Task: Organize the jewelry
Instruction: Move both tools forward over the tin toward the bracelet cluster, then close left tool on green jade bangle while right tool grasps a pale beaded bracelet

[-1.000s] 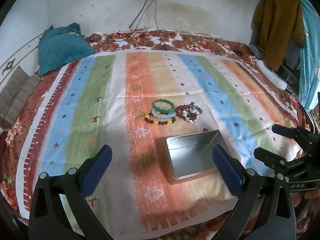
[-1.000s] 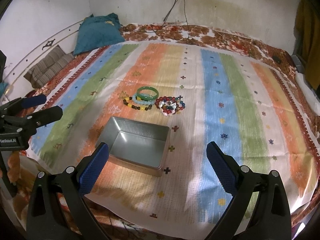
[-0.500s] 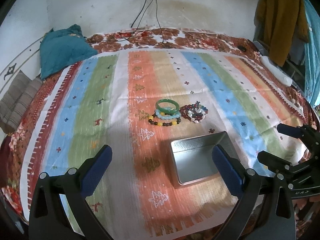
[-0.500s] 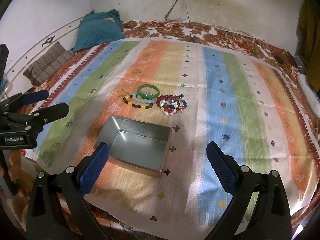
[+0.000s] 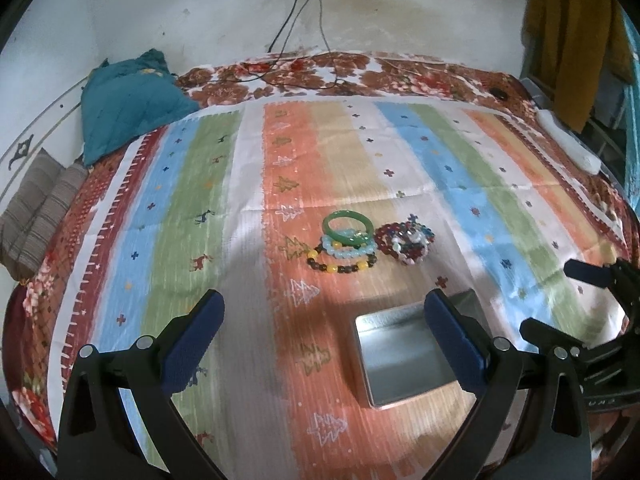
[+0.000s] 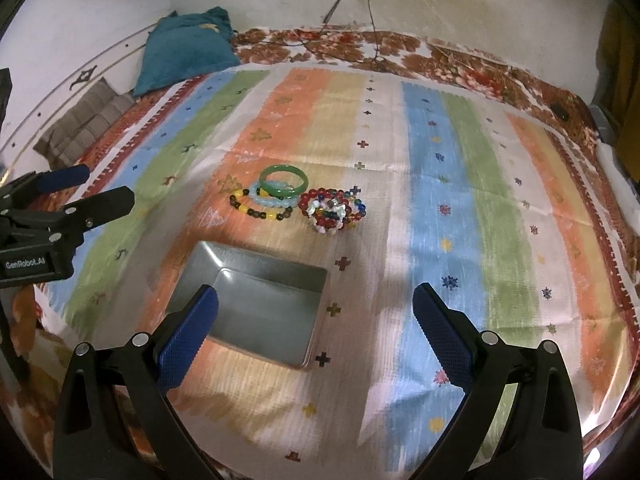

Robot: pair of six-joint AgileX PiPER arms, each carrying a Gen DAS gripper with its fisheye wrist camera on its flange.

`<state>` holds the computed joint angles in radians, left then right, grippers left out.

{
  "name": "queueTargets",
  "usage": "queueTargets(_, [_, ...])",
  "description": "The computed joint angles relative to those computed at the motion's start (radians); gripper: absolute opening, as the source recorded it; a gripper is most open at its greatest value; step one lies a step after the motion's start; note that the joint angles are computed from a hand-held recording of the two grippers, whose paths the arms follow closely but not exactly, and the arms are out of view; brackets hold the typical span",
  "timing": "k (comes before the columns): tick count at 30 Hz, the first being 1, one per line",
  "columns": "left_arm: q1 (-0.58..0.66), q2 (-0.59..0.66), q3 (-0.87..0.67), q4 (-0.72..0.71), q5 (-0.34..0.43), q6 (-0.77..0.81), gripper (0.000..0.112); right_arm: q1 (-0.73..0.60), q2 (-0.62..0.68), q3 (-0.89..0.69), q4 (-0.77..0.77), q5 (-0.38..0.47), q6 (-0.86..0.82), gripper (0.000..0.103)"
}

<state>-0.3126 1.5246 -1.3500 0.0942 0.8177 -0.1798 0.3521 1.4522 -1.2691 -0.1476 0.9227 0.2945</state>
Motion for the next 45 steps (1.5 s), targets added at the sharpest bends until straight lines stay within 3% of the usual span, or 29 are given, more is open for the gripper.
queueTargets(15, [0.009, 0.232, -0.233, 0.044, 0.095, -0.034, 0.097, -0.077, 0.144, -0.110, 0.100, 0.035, -0.073, 0.099])
queueTargets(45, [0.038, 0.582, -0.642, 0.009, 0.233, -0.002, 0.096, -0.139, 0.440, -0.385, 0.138, 0.144, -0.103, 0.098])
